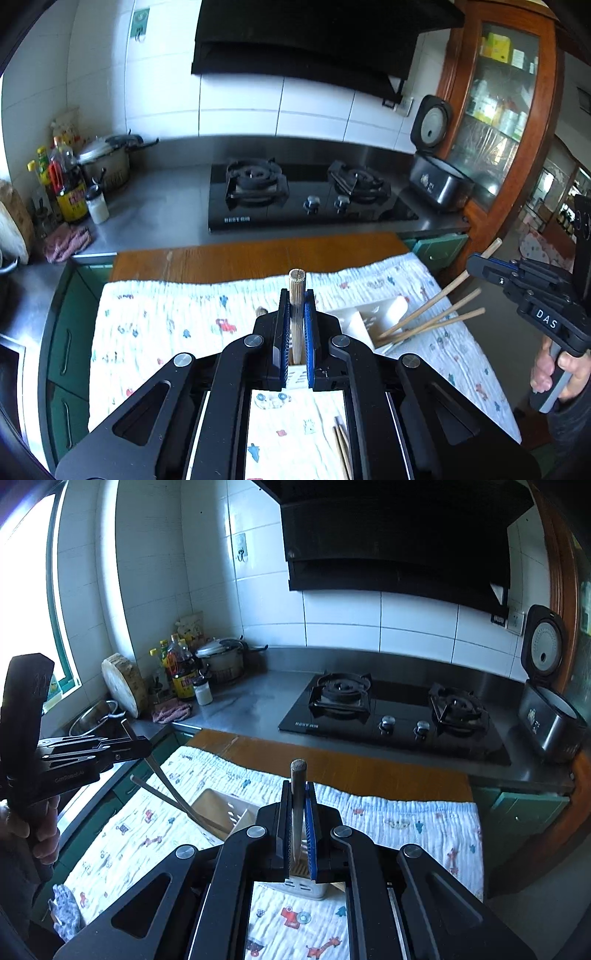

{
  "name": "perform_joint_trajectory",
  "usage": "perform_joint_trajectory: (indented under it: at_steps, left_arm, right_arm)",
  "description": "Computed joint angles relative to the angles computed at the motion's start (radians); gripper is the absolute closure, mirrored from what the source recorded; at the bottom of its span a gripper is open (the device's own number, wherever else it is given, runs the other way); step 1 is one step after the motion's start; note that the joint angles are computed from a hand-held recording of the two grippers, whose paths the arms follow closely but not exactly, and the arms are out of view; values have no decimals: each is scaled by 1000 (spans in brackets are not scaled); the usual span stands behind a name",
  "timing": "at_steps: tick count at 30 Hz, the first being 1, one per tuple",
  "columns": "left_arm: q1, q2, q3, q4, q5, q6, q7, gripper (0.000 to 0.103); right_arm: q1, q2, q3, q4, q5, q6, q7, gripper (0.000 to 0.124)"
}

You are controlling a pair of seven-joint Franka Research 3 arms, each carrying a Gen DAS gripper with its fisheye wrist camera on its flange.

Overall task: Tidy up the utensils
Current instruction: 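Lower the left tool's chopstick into the white holder while the right tool does likewise, then open both tools and move them back over the remaining chopsticks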

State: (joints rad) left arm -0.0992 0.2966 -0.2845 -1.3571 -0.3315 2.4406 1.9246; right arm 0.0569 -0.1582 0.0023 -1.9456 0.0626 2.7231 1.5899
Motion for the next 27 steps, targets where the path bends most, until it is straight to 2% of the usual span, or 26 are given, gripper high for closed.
perform_joint_trajectory:
  at_steps: [17,23,27]
  left_arm:
    - [-18,22,6,-5,70,-27,-20,96]
    - [-14,16,1,-12,66,-20,-14,95]
    - [-9,-12,0,-40,49,8,1,90]
  right_arm:
    - [2,30,-11,-27,23,-17,23,116]
    - [-6,16,-8,-42,3,1,43,109]
    - [-24,-16,7,-64,-60,39,85,96]
